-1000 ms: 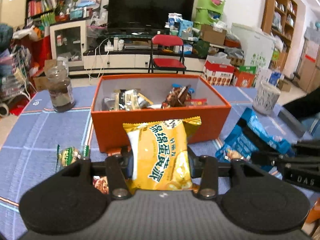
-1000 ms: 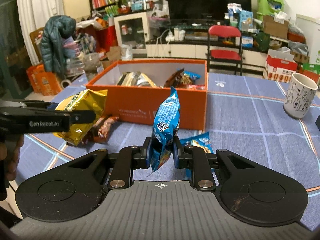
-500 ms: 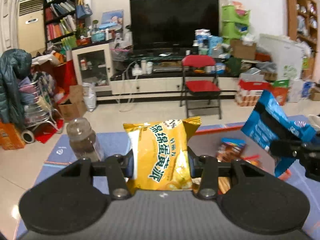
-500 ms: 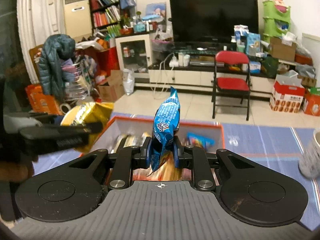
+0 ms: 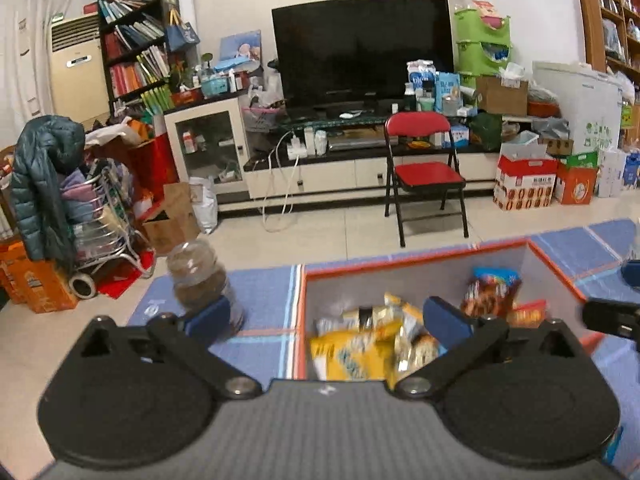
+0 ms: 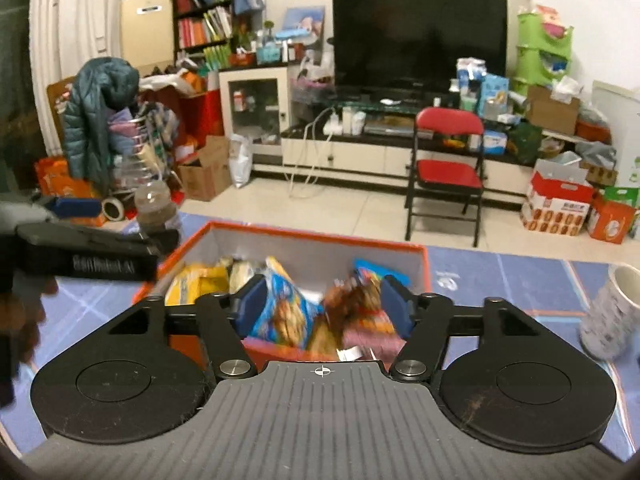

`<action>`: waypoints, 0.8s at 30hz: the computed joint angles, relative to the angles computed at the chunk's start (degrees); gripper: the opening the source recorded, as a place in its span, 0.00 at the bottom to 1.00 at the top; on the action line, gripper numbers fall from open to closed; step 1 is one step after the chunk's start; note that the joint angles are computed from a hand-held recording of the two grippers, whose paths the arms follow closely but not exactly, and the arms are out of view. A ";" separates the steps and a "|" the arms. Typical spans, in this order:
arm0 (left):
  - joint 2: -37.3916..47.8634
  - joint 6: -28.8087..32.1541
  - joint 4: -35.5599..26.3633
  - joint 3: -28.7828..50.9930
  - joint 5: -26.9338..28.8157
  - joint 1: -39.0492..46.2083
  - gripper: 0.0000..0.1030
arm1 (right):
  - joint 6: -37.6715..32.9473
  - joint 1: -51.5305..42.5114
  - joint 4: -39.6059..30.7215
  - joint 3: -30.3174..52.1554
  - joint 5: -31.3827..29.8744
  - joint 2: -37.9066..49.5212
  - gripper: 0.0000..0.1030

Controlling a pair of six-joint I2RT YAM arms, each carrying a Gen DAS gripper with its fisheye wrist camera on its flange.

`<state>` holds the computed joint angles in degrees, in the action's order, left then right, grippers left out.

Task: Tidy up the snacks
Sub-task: 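Carry the yellow bag and blue packet over the orange box and release both, then grasp a red chocolate cookie packet with the left tool while the right tool grasps a blue cookie packet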

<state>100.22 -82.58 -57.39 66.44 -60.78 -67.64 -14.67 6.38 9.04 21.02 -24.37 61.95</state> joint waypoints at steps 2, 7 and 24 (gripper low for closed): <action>1.64 -6.69 -5.80 0.73 0.58 -3.23 0.99 | -4.11 -5.67 -2.97 -4.75 -3.40 -6.69 0.60; 3.93 -19.37 -12.91 -1.45 3.55 -11.01 0.99 | -18.75 -25.34 -11.14 -11.53 -15.73 -13.59 0.71; -10.83 40.42 58.61 -44.90 9.17 -16.81 0.99 | -35.75 -28.54 6.68 -6.71 -17.32 24.99 0.79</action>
